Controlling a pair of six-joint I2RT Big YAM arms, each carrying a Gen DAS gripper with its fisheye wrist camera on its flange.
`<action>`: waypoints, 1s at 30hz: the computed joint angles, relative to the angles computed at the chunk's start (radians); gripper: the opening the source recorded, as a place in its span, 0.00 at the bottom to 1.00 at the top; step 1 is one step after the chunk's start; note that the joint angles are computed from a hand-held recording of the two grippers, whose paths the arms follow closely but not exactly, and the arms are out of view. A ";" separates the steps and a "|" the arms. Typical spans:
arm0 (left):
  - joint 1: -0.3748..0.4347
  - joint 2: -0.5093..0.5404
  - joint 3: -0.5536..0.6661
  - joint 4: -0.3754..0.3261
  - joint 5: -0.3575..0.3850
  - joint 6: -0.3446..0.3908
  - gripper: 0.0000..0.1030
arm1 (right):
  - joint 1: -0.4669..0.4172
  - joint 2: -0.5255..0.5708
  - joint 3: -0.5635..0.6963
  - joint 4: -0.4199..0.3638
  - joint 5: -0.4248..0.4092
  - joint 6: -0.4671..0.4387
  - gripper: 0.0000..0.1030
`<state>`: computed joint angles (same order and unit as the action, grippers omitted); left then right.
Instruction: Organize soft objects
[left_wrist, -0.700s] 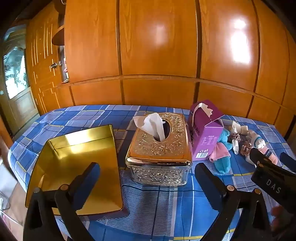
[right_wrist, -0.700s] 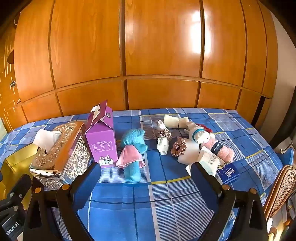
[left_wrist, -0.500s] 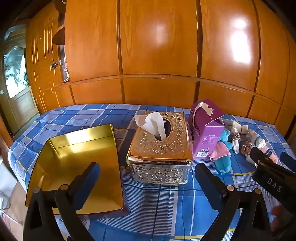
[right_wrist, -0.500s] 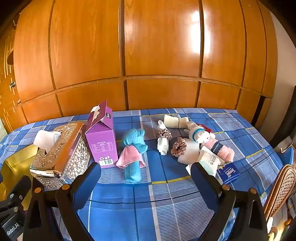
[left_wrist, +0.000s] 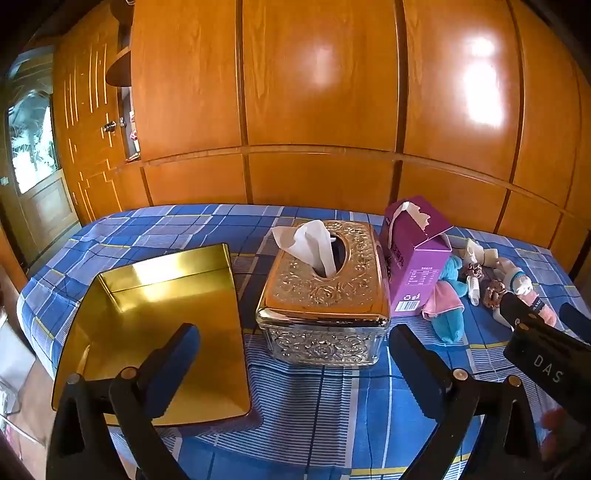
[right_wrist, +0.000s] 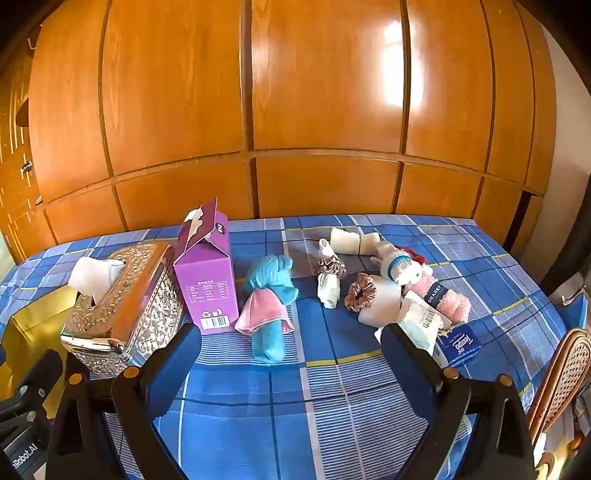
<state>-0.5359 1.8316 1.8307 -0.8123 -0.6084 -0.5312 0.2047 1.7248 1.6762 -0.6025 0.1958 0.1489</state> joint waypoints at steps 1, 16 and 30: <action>0.000 0.001 0.000 0.001 -0.001 0.001 1.00 | 0.001 0.001 0.001 -0.001 0.000 0.000 0.96; -0.006 -0.009 -0.008 0.010 -0.010 0.030 1.00 | -0.006 0.004 0.006 -0.004 -0.002 0.001 0.96; -0.026 -0.007 -0.002 0.030 -0.008 0.100 1.00 | -0.050 0.035 0.050 -0.015 0.022 -0.005 0.96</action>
